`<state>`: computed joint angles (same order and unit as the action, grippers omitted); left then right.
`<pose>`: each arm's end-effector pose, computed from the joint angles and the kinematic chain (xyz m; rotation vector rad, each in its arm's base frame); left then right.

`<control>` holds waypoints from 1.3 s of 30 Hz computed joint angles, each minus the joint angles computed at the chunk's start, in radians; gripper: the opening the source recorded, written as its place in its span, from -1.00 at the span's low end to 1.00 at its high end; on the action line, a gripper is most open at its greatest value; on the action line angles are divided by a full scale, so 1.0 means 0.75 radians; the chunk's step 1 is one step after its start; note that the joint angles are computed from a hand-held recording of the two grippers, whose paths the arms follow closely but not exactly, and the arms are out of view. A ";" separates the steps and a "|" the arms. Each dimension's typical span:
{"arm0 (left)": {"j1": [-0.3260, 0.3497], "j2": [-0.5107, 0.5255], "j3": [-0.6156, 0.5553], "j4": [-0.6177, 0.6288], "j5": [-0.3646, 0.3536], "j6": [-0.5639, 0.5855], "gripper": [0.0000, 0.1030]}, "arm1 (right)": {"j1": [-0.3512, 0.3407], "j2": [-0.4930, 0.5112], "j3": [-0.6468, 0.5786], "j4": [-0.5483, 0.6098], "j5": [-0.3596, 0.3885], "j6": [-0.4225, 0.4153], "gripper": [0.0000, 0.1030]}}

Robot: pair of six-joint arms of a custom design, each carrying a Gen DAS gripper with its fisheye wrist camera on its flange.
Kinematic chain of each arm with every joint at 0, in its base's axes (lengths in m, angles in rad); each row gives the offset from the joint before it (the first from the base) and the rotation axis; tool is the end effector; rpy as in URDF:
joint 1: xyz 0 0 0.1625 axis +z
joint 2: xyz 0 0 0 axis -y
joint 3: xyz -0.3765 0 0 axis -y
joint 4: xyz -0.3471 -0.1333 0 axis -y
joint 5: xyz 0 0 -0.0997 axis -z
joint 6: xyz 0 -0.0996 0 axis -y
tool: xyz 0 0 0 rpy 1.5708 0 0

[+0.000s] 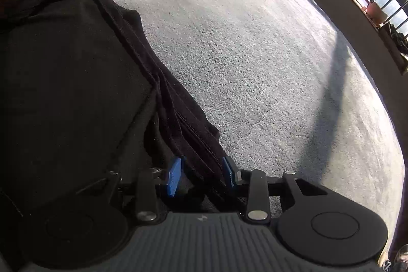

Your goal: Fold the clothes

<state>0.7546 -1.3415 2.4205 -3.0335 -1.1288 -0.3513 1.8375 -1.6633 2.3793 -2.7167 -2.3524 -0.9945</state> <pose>-0.1532 -0.3855 0.1770 0.5392 2.8215 -0.8205 0.1524 -0.3183 0.2869 1.1716 -1.9506 0.1301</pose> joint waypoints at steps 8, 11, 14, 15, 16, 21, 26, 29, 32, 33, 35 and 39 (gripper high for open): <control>0.007 0.005 0.008 -0.025 -0.012 0.007 -0.47 | 0.013 0.027 0.020 -0.095 -0.043 -0.058 -0.98; 0.009 0.007 0.011 -0.034 -0.015 0.009 -0.47 | 0.006 0.018 0.016 -0.167 -0.036 -0.032 -0.98; 0.009 0.005 0.013 -0.035 -0.016 0.009 -0.47 | -0.020 0.047 0.023 -0.253 -0.042 -0.016 -0.98; 0.008 0.004 0.014 -0.034 -0.016 0.007 -0.47 | -0.033 0.063 0.028 -0.293 -0.040 -0.006 -0.98; 0.007 0.004 0.013 -0.033 -0.015 0.006 -0.47 | -0.053 0.078 0.032 -0.328 -0.029 0.020 -0.96; 0.004 0.003 0.007 -0.017 -0.011 0.006 -0.47 | -0.168 0.021 0.016 -0.316 0.110 0.356 -0.66; 0.002 0.001 0.002 -0.003 -0.008 0.006 -0.47 | -0.312 -0.187 -0.050 -0.253 0.241 0.817 -0.38; 0.002 0.001 0.003 -0.005 -0.007 0.005 -0.47 | -0.443 -0.346 -0.103 -0.048 0.364 1.040 -0.24; 0.004 0.004 0.002 -0.007 -0.008 0.007 -0.47 | -0.569 -0.464 -0.121 0.116 0.477 1.137 -0.04; 0.004 0.005 0.001 -0.006 -0.008 0.007 -0.47 | -0.599 -0.490 -0.117 0.158 0.496 1.134 -0.04; 0.005 0.004 -0.002 0.001 -0.009 0.007 -0.47 | -0.646 -0.524 -0.103 0.224 0.530 1.117 -0.04; 0.003 0.001 -0.005 0.014 -0.005 0.009 -0.47 | -0.672 -0.526 -0.070 0.248 0.579 1.037 -0.26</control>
